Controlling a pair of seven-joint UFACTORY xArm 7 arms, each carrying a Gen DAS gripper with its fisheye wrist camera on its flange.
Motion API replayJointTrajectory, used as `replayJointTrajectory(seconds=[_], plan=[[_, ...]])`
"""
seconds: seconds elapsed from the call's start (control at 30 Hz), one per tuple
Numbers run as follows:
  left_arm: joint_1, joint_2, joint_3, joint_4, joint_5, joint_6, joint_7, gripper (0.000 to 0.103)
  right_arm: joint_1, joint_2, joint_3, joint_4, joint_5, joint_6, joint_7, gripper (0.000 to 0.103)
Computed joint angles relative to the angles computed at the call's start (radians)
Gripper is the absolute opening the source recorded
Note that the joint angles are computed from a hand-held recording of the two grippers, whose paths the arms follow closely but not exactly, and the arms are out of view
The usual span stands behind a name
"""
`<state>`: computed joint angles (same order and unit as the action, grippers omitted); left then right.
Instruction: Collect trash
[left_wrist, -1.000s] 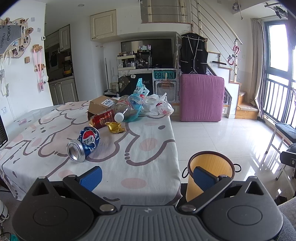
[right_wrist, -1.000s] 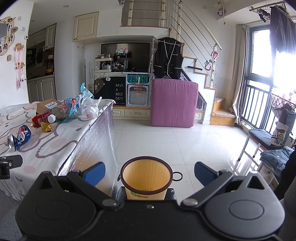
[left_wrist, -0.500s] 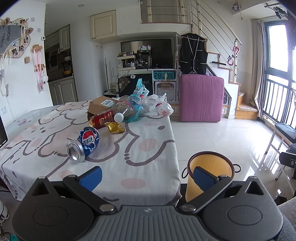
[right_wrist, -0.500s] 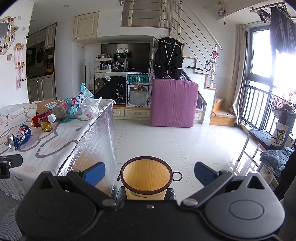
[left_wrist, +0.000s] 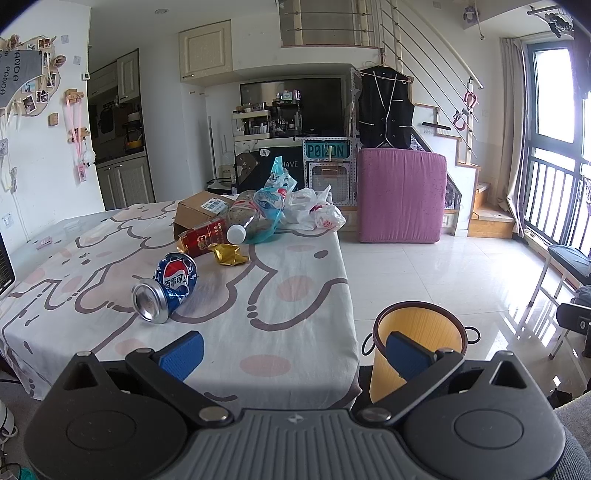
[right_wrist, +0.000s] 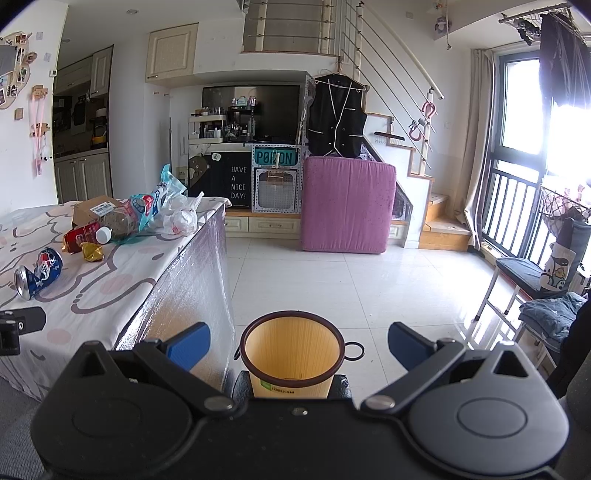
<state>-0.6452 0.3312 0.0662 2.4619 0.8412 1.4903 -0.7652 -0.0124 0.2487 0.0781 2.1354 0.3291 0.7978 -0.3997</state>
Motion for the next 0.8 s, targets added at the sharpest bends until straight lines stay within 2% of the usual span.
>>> replayJointTrajectory(seconds=[0.8], plan=[[0.0,-0.002,-0.001,-0.005,0.003,-0.004,-0.001,0.103,-0.004,0.012,0.001,0.022,-0.002,0.011,0.002,0.103]])
